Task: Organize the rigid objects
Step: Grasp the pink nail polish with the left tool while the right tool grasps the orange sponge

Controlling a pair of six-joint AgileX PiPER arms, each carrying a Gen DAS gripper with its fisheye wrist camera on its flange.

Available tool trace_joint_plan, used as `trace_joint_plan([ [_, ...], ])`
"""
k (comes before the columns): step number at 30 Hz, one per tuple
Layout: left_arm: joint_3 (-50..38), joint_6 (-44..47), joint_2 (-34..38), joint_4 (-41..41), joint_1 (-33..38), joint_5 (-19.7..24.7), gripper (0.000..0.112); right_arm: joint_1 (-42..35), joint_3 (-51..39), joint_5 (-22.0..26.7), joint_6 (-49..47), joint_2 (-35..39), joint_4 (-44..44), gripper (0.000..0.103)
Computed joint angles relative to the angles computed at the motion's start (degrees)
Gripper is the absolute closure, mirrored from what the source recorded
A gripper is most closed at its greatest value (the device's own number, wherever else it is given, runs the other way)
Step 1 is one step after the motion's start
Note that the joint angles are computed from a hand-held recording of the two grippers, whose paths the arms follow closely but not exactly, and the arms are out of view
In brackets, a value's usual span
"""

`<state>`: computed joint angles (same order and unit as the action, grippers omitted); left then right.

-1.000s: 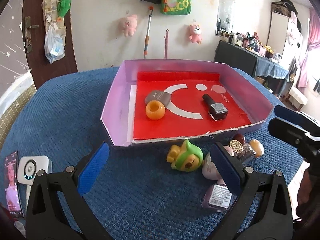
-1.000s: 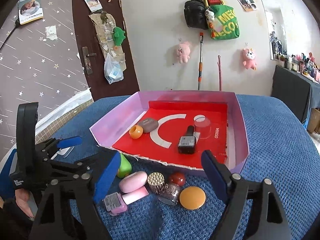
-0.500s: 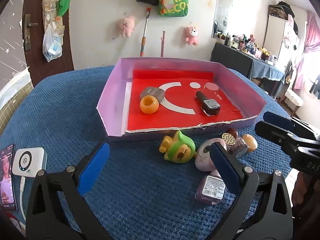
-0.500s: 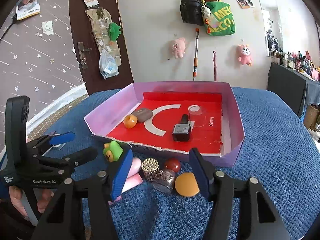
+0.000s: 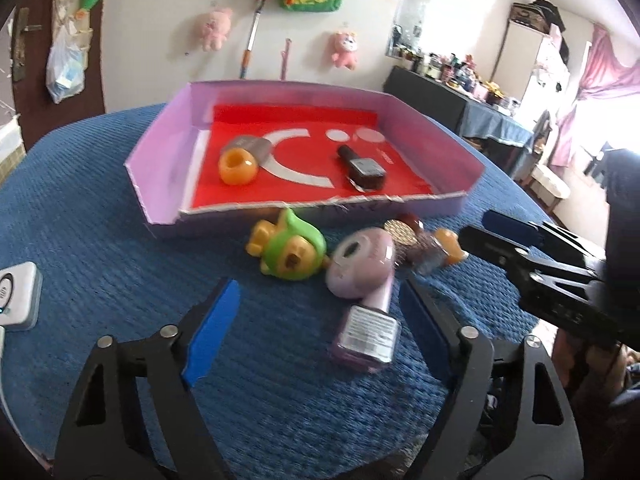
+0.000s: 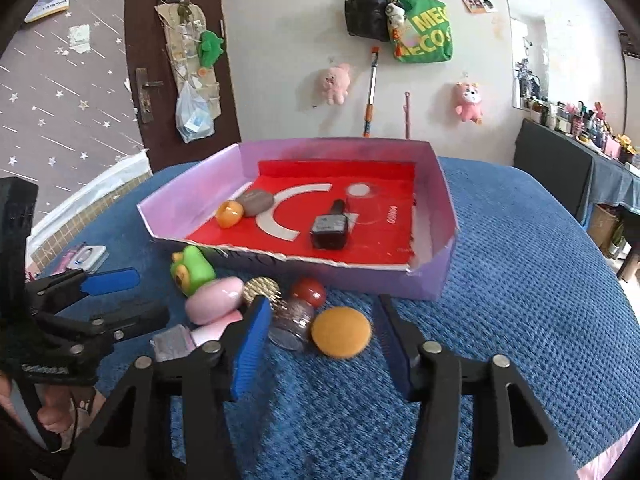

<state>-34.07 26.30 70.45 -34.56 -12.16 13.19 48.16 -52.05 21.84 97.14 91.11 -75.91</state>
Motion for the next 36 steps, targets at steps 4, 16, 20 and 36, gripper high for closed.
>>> trace_joint_plan([
  [4,0.5,0.2,0.5,-0.4,-1.5,0.0,0.032,-0.8,1.3,0.1,1.5,-0.1,-0.1,0.049],
  [16,0.2,-4.9,3.5,4.6,-4.1,0.2,0.042,-1.6,0.4,-0.4,-1.6,3.4,3.1,0.049],
  [20,0.6,-7.3,3.5,7.0,-4.5,-0.5,0.043,-2.4,-0.9,-1.2,-2.0,4.6,2.9,0.049],
  [36,0.7,6.3,2.4,-3.6,-5.0,1.7,0.075,-3.3,-4.7,-2.9,-10.5,7.3,9.9,0.063],
])
